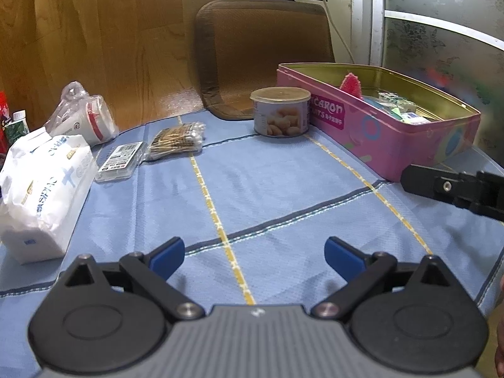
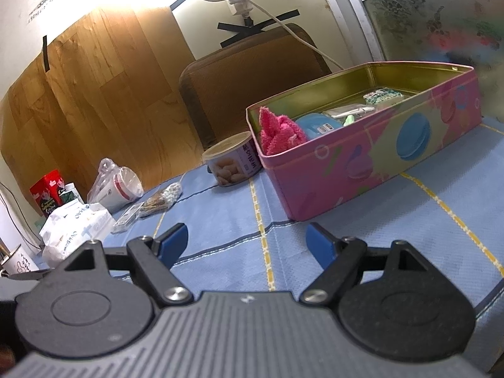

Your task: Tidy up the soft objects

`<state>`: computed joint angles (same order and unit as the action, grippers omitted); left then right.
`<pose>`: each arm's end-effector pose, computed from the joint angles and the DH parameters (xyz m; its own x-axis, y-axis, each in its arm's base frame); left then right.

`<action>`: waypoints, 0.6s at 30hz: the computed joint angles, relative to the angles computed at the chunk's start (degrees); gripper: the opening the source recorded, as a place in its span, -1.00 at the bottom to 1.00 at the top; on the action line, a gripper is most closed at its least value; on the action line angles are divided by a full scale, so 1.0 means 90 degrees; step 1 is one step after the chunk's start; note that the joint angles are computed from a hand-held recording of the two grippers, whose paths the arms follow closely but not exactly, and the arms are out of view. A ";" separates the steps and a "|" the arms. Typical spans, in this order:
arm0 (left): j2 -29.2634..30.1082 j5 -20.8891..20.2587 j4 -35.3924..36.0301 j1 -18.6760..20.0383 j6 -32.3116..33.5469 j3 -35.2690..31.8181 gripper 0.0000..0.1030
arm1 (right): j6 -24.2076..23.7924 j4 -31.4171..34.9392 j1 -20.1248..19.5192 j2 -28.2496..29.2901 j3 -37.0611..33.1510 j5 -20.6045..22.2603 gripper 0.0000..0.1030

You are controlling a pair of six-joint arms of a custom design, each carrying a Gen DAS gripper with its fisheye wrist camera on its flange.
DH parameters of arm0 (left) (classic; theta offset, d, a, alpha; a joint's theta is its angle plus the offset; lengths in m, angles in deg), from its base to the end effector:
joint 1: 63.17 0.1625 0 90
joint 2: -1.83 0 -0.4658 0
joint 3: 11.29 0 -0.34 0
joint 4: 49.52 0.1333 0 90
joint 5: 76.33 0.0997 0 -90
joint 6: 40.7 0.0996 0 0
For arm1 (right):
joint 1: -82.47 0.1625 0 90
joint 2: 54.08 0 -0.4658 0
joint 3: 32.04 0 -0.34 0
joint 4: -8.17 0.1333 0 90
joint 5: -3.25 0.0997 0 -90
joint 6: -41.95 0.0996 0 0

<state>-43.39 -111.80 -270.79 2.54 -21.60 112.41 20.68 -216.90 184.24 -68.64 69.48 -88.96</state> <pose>-0.0112 -0.5461 0.2044 -0.6705 -0.1527 -0.7260 0.4954 0.6362 -0.5914 0.2511 -0.5703 -0.0522 -0.8677 -0.4009 0.2940 -0.4839 0.5454 -0.6844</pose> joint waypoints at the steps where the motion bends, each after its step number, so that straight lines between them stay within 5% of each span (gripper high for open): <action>1: -0.0004 0.0009 -0.0009 0.0008 -0.0007 -0.0003 0.92 | -0.0030 0.0001 0.0003 0.0005 -0.0005 0.0001 0.63; 8: -0.0035 0.0087 -0.0152 0.0033 0.0090 -0.0008 0.92 | -0.0341 0.0004 0.0053 0.0061 -0.0042 0.0088 0.62; 11: -0.0089 0.0152 -0.0440 0.0039 0.0267 0.0049 0.92 | -0.0616 0.0261 0.0111 0.0052 -0.0145 0.0269 0.42; 18: -0.0348 0.0054 -0.1484 0.0217 0.0814 0.0318 0.92 | -0.1856 0.2306 0.0422 0.0159 -0.1402 0.0924 0.27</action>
<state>-46.52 -111.32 -284.15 4.50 -14.27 115.28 3.98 -196.14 188.05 -67.21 56.87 -80.64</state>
